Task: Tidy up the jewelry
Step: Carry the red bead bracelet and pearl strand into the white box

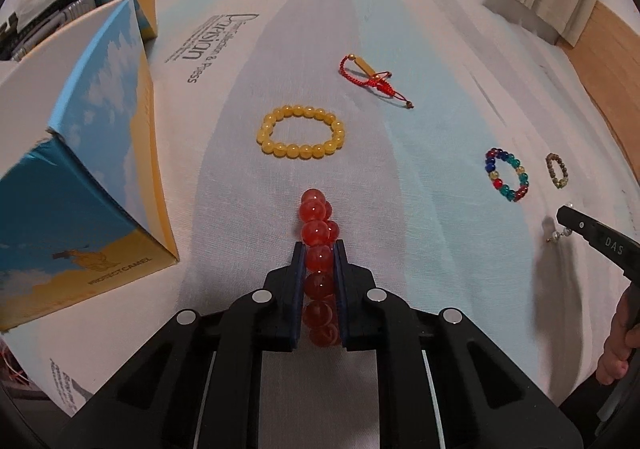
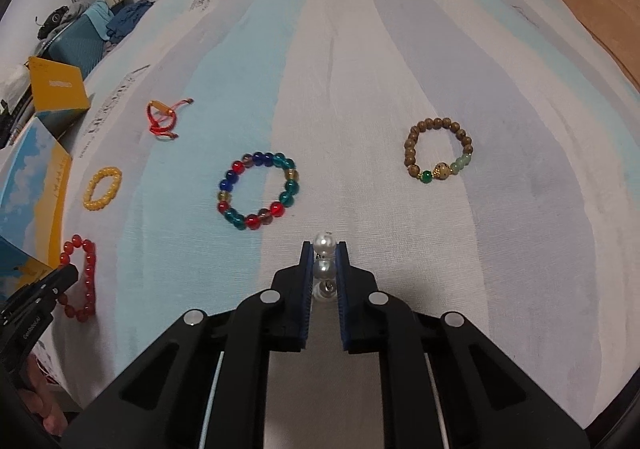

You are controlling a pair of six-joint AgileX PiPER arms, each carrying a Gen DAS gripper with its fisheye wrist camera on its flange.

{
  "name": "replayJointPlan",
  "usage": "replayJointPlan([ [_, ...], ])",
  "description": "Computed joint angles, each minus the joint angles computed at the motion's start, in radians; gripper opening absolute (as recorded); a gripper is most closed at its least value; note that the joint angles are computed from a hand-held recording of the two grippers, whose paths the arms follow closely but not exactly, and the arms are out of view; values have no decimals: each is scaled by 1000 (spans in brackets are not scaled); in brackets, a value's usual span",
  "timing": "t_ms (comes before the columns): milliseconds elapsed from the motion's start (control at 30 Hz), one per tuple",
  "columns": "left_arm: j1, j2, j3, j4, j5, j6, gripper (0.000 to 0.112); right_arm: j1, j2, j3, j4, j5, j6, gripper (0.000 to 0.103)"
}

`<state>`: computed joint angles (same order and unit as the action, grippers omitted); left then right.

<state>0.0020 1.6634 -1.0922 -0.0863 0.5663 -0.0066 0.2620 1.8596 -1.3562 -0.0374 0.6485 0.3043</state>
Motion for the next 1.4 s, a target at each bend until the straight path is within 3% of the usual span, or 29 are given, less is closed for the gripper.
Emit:
replayJointPlan([
  [333, -18, -57, -46, -34, 86, 14, 12, 47, -48, -19, -20, 43, 31, 10],
  [733, 6, -118, -158, -33, 200, 32, 12, 121, -71, -154, -60, 144, 80, 10],
  [1167, 106, -183, -311, -57, 332, 99, 12, 281, 25, -478, -115, 322, 128, 10],
  [1400, 204, -186, -401, -78, 390, 150, 12, 391, 176, -788, -125, 468, 124, 10],
])
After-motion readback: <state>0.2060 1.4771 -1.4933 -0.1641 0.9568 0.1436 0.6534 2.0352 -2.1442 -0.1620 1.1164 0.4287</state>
